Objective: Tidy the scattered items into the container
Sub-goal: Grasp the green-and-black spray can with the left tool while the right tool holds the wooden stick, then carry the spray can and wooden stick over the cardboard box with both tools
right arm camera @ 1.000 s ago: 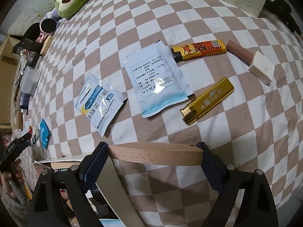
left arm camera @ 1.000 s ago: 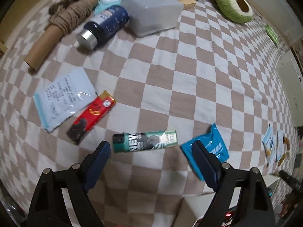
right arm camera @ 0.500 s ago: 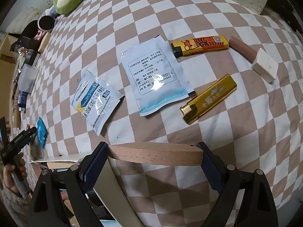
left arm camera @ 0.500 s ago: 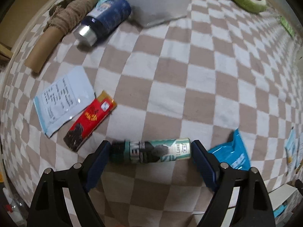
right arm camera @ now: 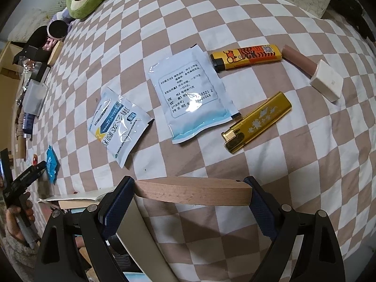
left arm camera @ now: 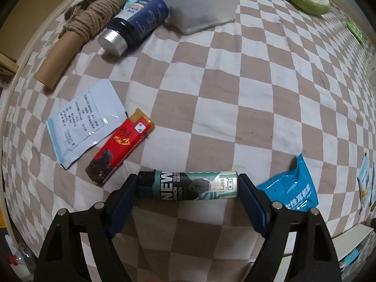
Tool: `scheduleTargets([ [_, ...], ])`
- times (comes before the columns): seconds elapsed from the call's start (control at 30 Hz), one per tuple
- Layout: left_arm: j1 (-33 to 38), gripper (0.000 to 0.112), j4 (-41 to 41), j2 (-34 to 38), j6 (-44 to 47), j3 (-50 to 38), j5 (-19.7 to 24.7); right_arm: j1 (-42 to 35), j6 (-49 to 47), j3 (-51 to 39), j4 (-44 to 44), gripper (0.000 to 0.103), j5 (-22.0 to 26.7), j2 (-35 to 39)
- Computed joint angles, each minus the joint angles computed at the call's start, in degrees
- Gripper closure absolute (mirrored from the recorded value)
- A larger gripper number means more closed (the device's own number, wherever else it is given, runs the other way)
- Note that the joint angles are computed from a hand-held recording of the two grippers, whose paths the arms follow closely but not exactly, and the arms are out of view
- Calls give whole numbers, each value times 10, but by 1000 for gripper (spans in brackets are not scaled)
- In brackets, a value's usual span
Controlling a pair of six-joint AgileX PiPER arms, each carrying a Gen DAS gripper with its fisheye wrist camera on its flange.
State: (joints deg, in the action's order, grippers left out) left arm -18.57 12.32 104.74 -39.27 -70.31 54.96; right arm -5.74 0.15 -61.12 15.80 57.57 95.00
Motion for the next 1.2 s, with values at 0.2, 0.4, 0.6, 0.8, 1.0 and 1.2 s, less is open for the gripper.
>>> scheduleTargets([
  [0.2, 3, 29, 4, -54, 2, 10, 4, 5, 7, -1, -13, 11, 4, -24],
  [0.4, -6, 29, 0, -114, 7, 6, 17, 12, 3, -5, -18, 11, 16, -82],
  [0.6, -17, 29, 23, -167, 16, -12, 14, 54, 30, -37, -23, 11, 20, -117],
  [0.8, -58, 29, 22, -225, 12, -16, 18, 82, 42, -74, -15, 11, 38, -165],
  [1.0, -134, 29, 58, -285, -11, -24, 55, 115, 59, -100, -16, 11, 58, -220],
  [1.2, -198, 29, 105, -339, -45, -23, 88, 148, 73, -105, -6, 11, 77, -277],
])
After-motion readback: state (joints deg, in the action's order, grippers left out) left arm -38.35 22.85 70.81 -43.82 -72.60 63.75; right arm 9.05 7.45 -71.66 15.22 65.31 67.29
